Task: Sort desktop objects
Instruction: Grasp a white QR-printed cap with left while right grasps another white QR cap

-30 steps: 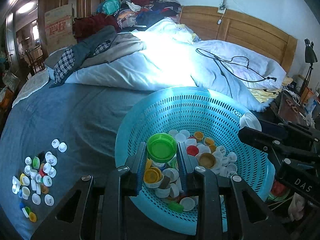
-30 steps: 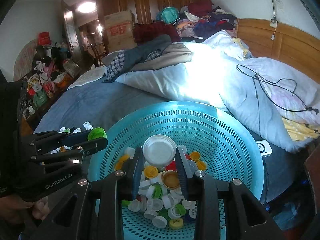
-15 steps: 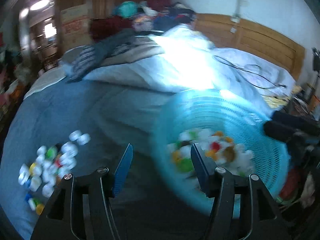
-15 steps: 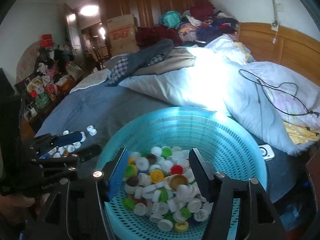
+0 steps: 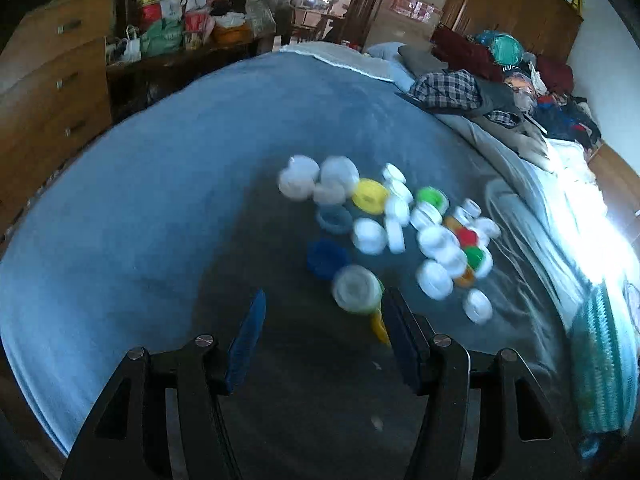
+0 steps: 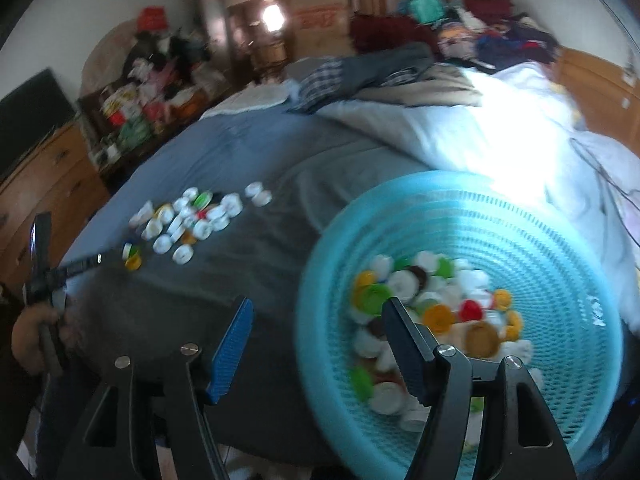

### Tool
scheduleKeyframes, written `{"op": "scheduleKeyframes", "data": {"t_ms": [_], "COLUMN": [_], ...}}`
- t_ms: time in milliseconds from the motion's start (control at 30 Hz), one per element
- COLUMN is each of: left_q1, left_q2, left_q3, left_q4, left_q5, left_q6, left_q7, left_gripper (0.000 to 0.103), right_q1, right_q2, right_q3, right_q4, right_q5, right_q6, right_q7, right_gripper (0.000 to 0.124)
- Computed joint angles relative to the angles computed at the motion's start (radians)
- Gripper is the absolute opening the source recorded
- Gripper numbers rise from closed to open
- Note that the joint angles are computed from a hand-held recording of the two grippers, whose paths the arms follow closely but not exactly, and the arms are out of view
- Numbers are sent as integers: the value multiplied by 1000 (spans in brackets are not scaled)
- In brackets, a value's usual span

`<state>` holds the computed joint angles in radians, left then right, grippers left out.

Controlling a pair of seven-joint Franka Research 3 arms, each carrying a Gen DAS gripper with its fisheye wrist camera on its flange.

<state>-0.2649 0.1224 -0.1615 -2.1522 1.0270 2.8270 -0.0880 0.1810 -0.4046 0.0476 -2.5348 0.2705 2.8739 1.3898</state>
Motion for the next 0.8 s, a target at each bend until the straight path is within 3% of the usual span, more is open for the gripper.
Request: {"op": "scheduleKeyframes", "data": {"t_ms": [100, 167, 233, 367, 567, 633, 800], "left_q1": [-4, -5, -12, -19, 56, 84, 114], "left_q2": [40, 95, 120, 21, -121, -136, -98], "left_q3": [2, -25, -16, 44, 28, 14, -6], "left_q4": [62, 127, 136, -2, -149, -167, -130], "left_q5": [33, -100, -170, -86, 73, 94, 223], "left_q6": [5, -98, -139, -65, -67, -77, 44], "left_q7": [76, 270, 325, 138, -90, -115, -62], "left_gripper": [54, 54, 54, 59, 61, 61, 61], "right_q1": [20, 27, 28, 33, 71, 86, 100], "right_q2": [27, 39, 50, 62, 88, 90, 97], "right_q3": [13, 21, 29, 39, 26, 24, 29], "right_q4": [20, 29, 39, 53, 66, 68, 68], "right_q5": [-1, -7, -16, -30, -7, 6, 18], "right_q6": [-10, -18, -24, -23, -34, -33, -26], "right_q7": [0, 2, 12, 31, 9, -5, -15], "right_gripper": [72, 72, 72, 75, 77, 77, 77]}}
